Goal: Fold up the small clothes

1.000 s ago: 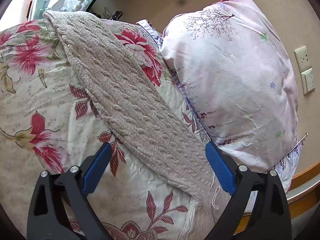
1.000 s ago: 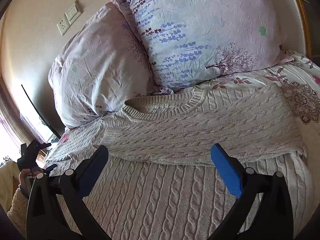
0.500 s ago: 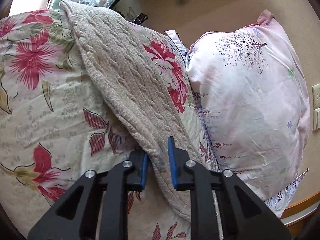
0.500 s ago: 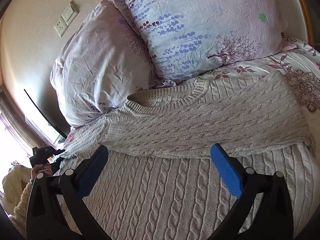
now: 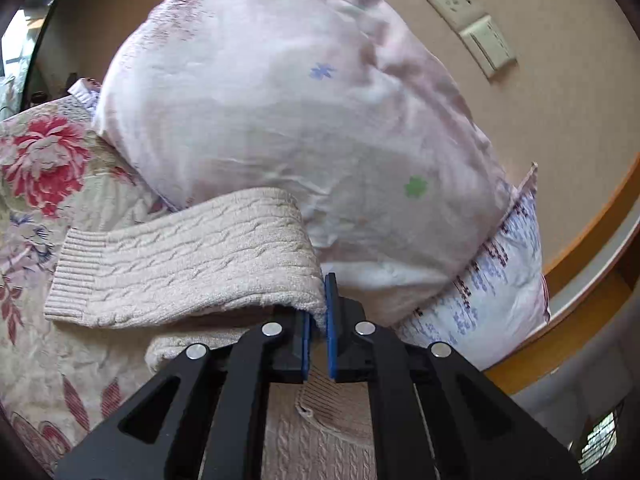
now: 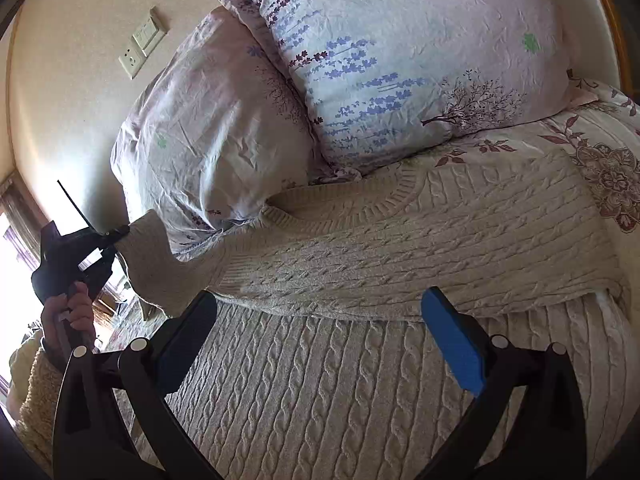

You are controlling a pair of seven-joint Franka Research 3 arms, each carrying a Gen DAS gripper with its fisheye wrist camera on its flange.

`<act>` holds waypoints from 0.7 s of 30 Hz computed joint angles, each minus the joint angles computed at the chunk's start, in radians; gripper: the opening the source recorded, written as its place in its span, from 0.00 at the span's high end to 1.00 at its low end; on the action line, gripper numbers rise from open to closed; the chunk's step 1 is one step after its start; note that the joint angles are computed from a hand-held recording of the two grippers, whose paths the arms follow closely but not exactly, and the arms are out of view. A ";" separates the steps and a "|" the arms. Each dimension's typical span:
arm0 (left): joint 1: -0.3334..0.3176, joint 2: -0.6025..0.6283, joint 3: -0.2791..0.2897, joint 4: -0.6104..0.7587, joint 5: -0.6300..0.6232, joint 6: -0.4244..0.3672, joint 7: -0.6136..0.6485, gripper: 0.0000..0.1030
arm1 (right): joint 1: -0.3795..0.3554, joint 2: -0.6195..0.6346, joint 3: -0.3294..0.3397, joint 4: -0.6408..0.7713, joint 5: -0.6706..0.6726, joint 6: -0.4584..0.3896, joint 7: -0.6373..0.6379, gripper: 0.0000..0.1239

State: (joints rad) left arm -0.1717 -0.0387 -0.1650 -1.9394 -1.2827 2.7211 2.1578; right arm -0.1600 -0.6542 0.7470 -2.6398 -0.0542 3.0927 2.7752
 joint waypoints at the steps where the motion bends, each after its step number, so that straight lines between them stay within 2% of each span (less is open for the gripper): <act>1: -0.014 0.002 -0.014 0.001 0.006 -0.011 0.024 0.94 | -0.001 -0.003 0.000 -0.002 0.001 0.000 0.003 0.18; 5: -0.070 0.022 -0.064 -0.021 0.150 -0.015 0.013 0.94 | 0.001 -0.008 -0.006 -0.009 0.004 -0.001 0.007 0.18; 10: -0.108 0.067 -0.094 -0.069 0.433 -0.018 -0.164 0.91 | 0.010 -0.006 -0.018 -0.018 0.011 0.010 0.003 0.18; 12: -0.106 0.081 -0.097 -0.080 0.479 -0.040 -0.210 0.82 | 0.012 -0.004 -0.021 -0.018 0.014 0.011 0.000 0.18; 15: -0.096 0.055 -0.103 -0.108 0.350 -0.048 -0.092 0.58 | 0.017 -0.002 -0.025 -0.019 0.018 0.011 -0.005 0.18; 16: -0.096 0.040 -0.100 -0.116 0.321 -0.056 -0.066 0.35 | 0.016 -0.002 -0.024 -0.017 0.019 0.008 -0.005 0.18; 17: -0.101 0.022 -0.098 -0.132 0.305 -0.031 -0.062 0.24 | 0.016 -0.001 -0.023 -0.017 0.019 0.008 -0.005 0.18; 18: -0.107 0.003 -0.094 -0.149 0.283 0.005 -0.054 0.22 | 0.017 -0.002 -0.023 -0.017 0.020 0.007 -0.004 0.18; 21: -0.108 -0.018 -0.056 -0.156 0.202 -0.009 -0.037 0.22 | 0.013 -0.006 -0.019 -0.016 0.018 0.004 -0.002 0.18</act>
State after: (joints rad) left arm -0.2797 -0.0570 -0.2211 -2.0952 -1.0806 2.7120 2.1211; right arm -0.1470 -0.6599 0.7277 -2.6561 -0.0360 3.0965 2.7731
